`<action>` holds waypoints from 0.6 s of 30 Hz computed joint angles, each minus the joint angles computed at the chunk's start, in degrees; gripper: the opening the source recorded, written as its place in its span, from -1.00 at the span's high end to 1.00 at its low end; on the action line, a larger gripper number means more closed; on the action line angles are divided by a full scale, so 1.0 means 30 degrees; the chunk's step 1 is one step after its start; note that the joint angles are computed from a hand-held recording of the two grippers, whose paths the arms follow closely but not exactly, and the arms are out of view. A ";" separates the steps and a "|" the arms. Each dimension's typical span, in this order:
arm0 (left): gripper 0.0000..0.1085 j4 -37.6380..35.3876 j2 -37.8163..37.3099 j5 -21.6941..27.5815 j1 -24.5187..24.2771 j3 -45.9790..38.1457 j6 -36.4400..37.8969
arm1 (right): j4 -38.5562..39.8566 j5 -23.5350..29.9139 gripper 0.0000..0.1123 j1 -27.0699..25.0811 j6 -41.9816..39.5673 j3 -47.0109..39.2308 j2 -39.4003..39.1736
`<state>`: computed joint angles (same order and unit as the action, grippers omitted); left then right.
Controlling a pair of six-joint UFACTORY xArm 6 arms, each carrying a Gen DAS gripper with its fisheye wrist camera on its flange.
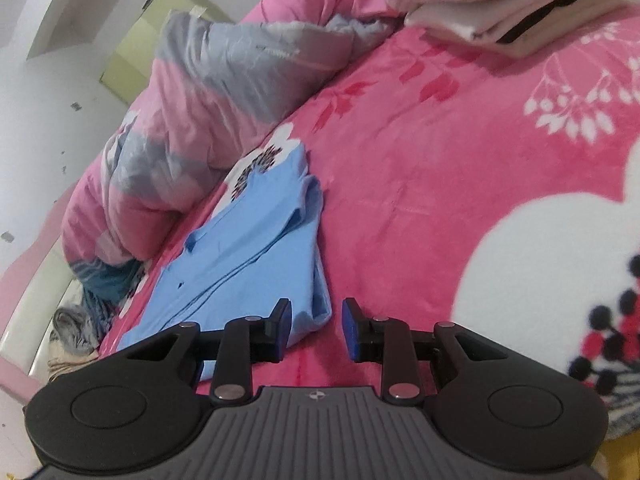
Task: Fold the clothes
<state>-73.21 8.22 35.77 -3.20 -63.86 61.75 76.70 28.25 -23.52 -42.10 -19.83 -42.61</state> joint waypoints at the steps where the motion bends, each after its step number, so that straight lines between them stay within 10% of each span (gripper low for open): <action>1: 0.83 0.0153 0.0020 -0.0044 -0.0017 -0.0036 -0.0213 | 0.0197 0.0215 0.48 -0.0091 -0.0266 -0.0018 0.0116; 3: 0.83 0.0399 0.0041 -0.0227 -0.0111 -0.0063 -0.0473 | 0.0707 0.0540 0.57 -0.0266 -0.0880 0.0040 0.0214; 4: 0.82 0.0532 0.0034 -0.0378 -0.0194 -0.0060 -0.0569 | 0.0945 0.0610 0.93 -0.0364 -0.1106 0.0072 0.0244; 18: 0.83 0.1361 -0.0333 -0.0946 -0.0436 0.0135 -0.0754 | 0.3460 -0.0606 0.89 -0.1643 -0.1415 0.0686 -0.0384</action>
<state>-69.13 7.22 32.93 -4.51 -63.46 59.49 87.08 26.43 -28.45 -46.35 -17.77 -43.76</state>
